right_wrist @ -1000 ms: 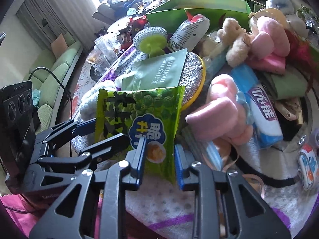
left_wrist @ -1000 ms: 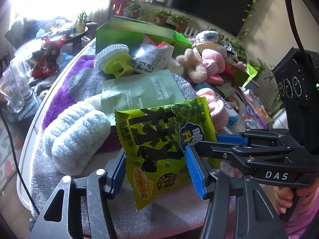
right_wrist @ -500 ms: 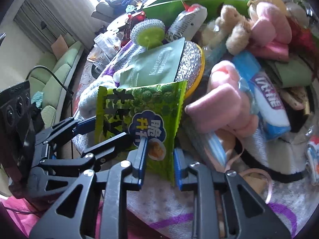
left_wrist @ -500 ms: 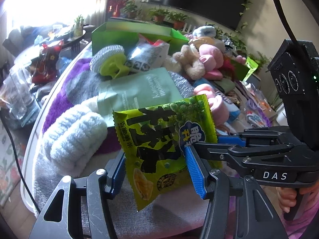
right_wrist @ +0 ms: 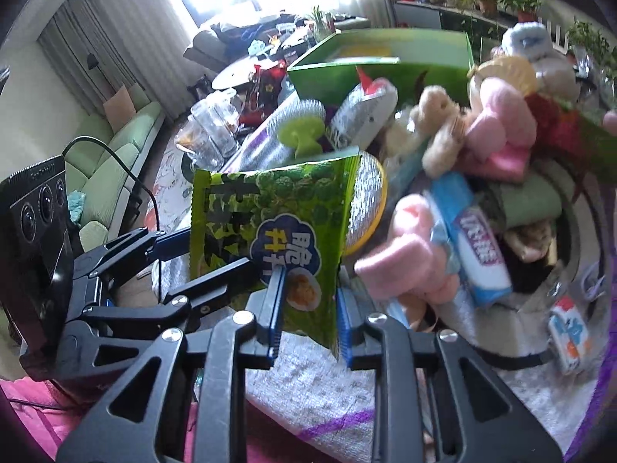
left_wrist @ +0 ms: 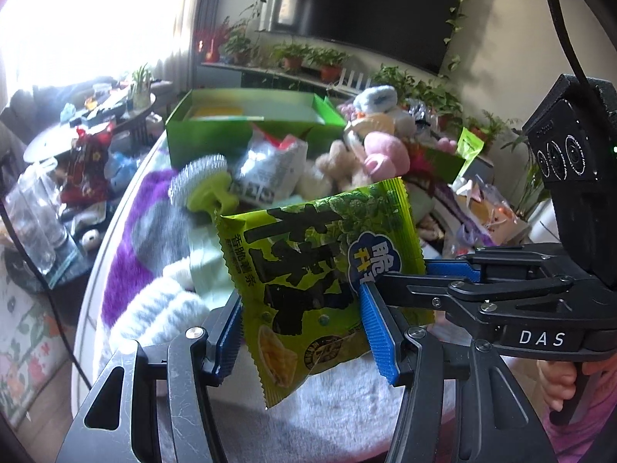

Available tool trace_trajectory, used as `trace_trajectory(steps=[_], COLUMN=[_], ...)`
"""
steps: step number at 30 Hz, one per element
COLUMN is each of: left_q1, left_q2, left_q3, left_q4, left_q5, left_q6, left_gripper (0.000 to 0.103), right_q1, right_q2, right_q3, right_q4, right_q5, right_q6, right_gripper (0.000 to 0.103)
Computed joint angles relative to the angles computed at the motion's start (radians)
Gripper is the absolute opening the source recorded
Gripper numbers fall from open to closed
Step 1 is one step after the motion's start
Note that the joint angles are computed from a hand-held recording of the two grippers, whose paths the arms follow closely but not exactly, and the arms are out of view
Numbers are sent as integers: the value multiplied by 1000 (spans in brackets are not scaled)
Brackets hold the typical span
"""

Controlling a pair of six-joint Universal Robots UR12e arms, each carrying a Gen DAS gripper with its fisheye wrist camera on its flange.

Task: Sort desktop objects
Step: 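Carry the green snack bag with the right gripper over the green box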

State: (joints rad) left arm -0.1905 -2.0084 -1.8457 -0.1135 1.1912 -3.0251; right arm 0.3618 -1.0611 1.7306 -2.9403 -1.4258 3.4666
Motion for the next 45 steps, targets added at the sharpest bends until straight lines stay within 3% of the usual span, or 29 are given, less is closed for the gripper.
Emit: trace_trajectory(steps=[13,35,45], left_q1=[15,40,39], left_q2=[-21,-82,-126], left_q3=[58,204,306], left_q4=[37,-4,-69], left_q5=[-27,-81,-81], left_q6=[19,55,87], left_gripper=[57,57,57], right_q1=[2,-17,-35], right_q2=[11,74,107], right_q3=[-61,-201,-268], right_q4=[-17,11,20], right_q5=[-58,-71,-69], right_q6=[-22,1,15], right_gripper=[26,26,26])
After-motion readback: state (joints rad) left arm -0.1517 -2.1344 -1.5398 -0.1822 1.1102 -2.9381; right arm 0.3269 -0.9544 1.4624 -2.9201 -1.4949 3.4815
